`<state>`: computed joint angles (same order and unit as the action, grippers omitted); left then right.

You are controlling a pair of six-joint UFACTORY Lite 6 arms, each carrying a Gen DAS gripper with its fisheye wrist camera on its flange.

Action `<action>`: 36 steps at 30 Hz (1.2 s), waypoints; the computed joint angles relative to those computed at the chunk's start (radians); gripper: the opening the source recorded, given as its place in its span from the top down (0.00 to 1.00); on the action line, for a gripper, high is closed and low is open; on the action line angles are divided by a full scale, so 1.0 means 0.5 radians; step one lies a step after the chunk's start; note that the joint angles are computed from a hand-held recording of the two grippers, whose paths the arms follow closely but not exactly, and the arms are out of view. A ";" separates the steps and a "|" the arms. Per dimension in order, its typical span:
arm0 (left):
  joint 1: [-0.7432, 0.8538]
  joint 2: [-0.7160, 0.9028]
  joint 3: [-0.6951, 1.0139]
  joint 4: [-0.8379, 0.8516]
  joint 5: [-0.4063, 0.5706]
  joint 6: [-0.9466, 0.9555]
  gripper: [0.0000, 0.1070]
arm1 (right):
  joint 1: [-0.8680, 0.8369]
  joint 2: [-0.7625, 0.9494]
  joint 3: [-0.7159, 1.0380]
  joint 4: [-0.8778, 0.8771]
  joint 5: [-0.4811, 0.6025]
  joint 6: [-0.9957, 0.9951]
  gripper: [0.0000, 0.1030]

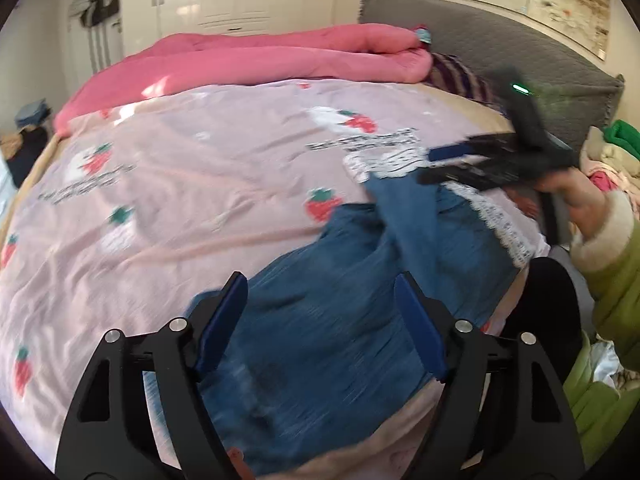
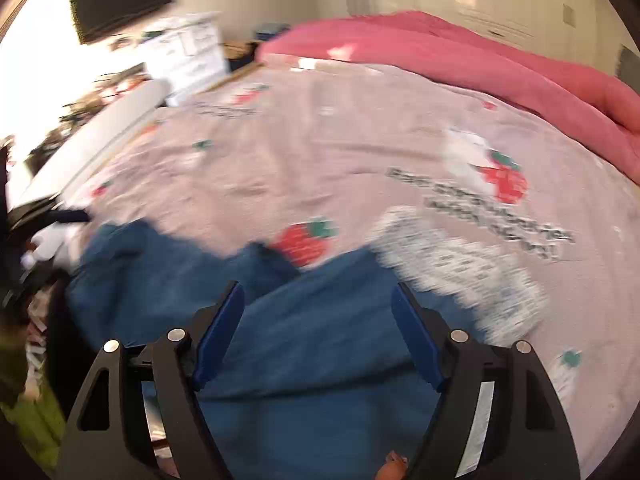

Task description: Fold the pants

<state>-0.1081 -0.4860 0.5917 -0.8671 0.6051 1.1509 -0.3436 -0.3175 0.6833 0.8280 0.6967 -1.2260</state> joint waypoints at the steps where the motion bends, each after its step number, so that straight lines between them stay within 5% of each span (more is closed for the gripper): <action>1: -0.114 0.060 0.018 -0.019 -0.072 -0.040 0.36 | -0.012 0.089 0.062 -0.016 -0.041 0.005 0.26; 14: -0.851 0.524 -0.015 -0.721 -0.374 0.285 0.34 | 0.230 1.146 0.929 -0.281 -0.202 0.343 0.25; 17: -0.925 0.599 -0.012 -0.816 -0.418 0.364 0.35 | 0.264 1.367 1.139 -0.363 -0.133 0.450 0.39; 20: -0.928 0.677 0.013 -0.900 -0.383 0.432 0.41 | 0.282 1.500 1.248 -0.431 -0.058 0.489 0.80; 26: -0.918 0.833 0.057 -1.054 -0.428 0.594 0.61 | 0.078 1.092 0.884 -0.149 0.000 0.118 0.87; 36: -1.023 0.956 0.086 -1.318 -0.502 0.868 0.83 | -1.001 0.208 0.427 0.199 0.853 -0.438 0.87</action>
